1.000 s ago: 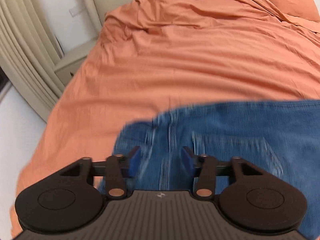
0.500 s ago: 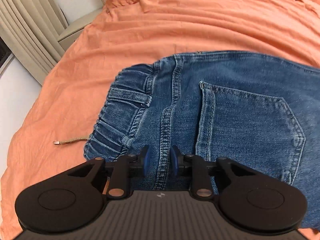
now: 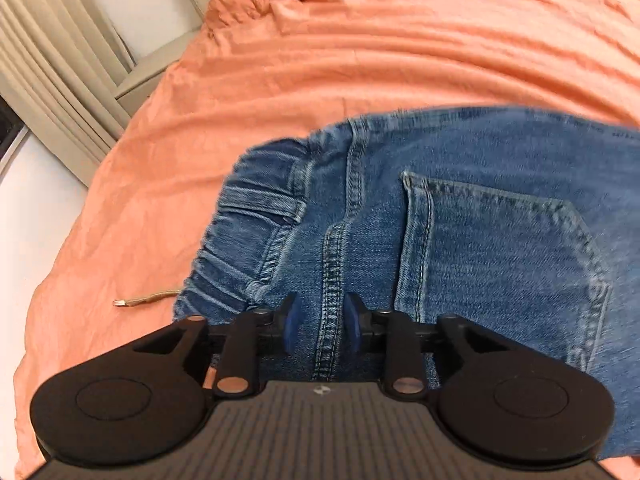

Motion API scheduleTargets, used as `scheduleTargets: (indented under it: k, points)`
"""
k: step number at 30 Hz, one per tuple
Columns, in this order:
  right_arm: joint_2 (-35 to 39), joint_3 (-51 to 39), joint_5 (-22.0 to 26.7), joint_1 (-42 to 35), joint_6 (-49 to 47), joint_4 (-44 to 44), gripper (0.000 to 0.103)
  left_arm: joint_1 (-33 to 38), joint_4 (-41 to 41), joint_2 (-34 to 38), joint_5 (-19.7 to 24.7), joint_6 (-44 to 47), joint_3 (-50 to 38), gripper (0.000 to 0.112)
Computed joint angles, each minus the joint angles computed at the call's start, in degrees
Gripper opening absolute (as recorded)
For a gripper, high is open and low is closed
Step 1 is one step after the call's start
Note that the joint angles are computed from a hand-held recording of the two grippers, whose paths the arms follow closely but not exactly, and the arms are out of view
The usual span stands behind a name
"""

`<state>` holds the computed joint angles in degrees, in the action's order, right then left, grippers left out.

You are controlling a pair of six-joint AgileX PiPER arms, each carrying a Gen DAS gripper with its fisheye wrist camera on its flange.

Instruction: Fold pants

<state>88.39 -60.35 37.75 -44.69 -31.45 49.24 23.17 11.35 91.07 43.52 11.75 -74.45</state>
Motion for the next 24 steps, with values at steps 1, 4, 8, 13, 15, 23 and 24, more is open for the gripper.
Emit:
scheduleTargets:
  k: [1,4,8,13,15,23,24]
  points:
    - [-0.3,-0.3,0.4,0.2,1.4,-1.8,0.0,1.2,-2.2,-1.0,0.1,1.3,0.0,0.053]
    - [-3.1,-1.1,1.8,2.0,7.6,-9.4,0.011,6.7,-11.7,-4.5,0.7,7.2,0.5,0.066]
    - [-8.7,2.4,6.3,0.3,4.2,-5.4,0.036,18.7,-30.9,-6.6,5.9,16.9,0.1,0.072]
    - [-12.1,8.8,10.8,-1.7,1.6,3.4,0.037,33.3,-49.5,-1.7,14.2,20.0,-0.3,0.073]
    - [-13.1,11.1,9.6,-0.8,3.2,3.9,0.037,36.5,-54.5,1.2,14.8,19.3,0.5,0.073]
    - [-12.0,16.8,4.7,-0.3,2.8,15.0,0.037,39.4,-71.7,11.8,14.0,19.0,3.0,0.07]
    - [-11.6,17.0,3.3,0.3,3.1,16.2,0.037,38.7,-72.5,12.3,13.1,19.0,3.0,0.061]
